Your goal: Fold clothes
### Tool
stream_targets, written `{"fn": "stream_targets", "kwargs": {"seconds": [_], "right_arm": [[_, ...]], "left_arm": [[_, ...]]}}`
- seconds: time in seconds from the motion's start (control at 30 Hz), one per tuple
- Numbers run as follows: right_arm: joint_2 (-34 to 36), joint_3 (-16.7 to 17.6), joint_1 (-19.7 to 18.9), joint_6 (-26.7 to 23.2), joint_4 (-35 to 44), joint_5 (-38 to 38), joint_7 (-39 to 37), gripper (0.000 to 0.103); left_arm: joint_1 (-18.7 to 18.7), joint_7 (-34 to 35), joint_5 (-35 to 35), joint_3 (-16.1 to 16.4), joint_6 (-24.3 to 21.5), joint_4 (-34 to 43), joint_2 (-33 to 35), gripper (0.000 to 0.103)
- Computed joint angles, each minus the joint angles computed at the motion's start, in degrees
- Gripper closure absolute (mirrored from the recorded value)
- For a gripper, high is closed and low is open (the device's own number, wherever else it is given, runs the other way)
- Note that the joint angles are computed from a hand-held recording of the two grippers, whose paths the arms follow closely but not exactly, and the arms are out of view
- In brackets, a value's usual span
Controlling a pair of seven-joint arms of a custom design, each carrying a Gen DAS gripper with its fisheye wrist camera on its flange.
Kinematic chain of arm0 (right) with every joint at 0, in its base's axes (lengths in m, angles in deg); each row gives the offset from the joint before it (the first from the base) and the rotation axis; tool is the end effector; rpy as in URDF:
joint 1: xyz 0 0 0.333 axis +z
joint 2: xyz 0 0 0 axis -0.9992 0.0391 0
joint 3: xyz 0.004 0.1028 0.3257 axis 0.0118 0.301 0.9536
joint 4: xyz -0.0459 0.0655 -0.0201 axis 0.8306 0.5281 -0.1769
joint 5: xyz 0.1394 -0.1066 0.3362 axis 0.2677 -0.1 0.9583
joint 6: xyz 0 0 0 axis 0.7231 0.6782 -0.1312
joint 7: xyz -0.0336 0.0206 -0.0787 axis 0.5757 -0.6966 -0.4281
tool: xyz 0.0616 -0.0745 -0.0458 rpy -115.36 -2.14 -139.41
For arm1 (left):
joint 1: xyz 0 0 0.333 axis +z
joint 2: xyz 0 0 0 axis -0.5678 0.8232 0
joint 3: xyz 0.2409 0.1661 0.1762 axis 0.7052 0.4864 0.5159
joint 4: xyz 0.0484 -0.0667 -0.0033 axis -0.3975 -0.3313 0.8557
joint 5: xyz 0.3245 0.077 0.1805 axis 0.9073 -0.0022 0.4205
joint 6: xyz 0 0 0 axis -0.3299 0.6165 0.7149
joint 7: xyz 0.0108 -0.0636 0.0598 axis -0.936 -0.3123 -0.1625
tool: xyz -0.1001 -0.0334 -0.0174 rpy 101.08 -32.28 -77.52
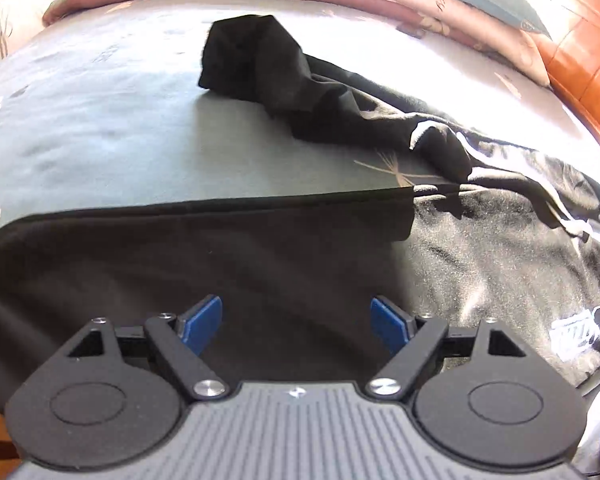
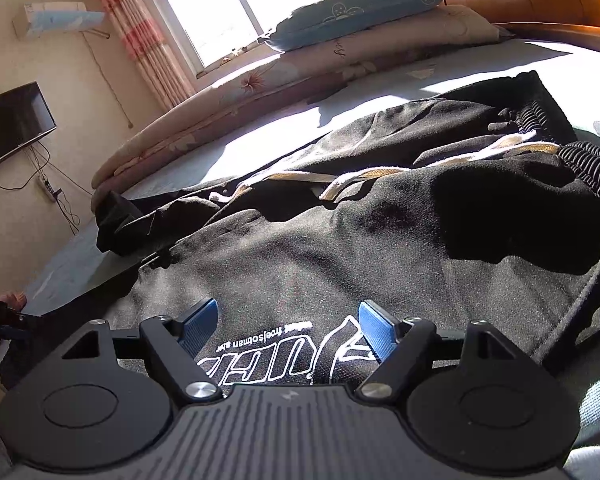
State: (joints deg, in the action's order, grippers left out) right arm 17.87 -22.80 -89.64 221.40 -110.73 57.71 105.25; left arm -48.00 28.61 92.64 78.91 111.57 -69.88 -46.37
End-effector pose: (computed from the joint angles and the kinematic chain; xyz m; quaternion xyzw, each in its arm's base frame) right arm 0.7439 0.1038 0.4021 -0.7327 0.4543 -0.0181 0.5063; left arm 0.6080 -0.2264 0.5117 -0.8285 0.4748 -0.1890 0.2289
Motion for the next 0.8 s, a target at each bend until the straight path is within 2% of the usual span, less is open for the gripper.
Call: {"fn": "stream_targets", "kwargs": {"seconds": [0.1, 0.17, 0.23, 0.27, 0.33, 0.43, 0.47, 0.53, 0.67, 0.8], "right_arm": [[0.07, -0.07, 0.13, 0.01, 0.07, -0.34, 0.14, 0.021], [0.19, -0.14, 0.30, -0.01, 0.24, -0.80, 0.34, 0.021], [0.46, -0.10, 0.30, -0.32, 0.64, -1.12, 0.66, 0.021], [0.62, -0.07, 0.27, -0.53, 0.88, -1.29, 0.90, 0.020], [0.93, -0.03, 0.22, -0.98, 1.35, -1.64, 1.39, 0.020], [1.21, 0.13, 0.14, -1.31, 1.73, -1.91, 1.67, 0.018], [1.20, 0.23, 0.11, -1.19, 1.69, -1.82, 1.52, 0.018], [1.17, 0.39, 0.09, -0.97, 1.58, -1.64, 1.18, 0.018], [1.14, 0.49, 0.32, -0.53, 1.47, -1.74, 0.35, 0.016], [1.01, 0.52, 0.44, -0.29, 1.29, -1.88, -0.12, 0.015]], "left_arm": [[-1.24, 4.75, 2.21, 0.12, -3.39, 6.32, 5.16, 0.022], [-2.03, 6.92, 4.04, 0.75, -3.45, 8.16, 7.37, 0.021], [-3.52, 8.89, 6.32, 1.80, -7.41, 10.89, 9.82, 0.018], [-3.29, 8.25, 6.33, 2.27, -6.78, 10.65, 9.88, 0.014], [-2.61, 6.74, 6.27, 3.08, -5.24, 10.03, 9.90, 0.013], [-1.54, 5.36, 2.58, 3.12, -7.18, 11.85, 10.17, 0.016], [-1.19, 5.78, 1.49, 2.75, -6.89, 11.95, 9.95, 0.016], [-0.67, 7.84, 0.71, 1.72, -2.26, 10.51, 9.12, 0.016], [-2.12, 13.49, 0.64, 0.34, 3.66, 11.30, 10.85, 0.015], [-5.07, 14.53, 1.29, 1.04, 4.35, 11.94, 12.52, 0.015]]}}
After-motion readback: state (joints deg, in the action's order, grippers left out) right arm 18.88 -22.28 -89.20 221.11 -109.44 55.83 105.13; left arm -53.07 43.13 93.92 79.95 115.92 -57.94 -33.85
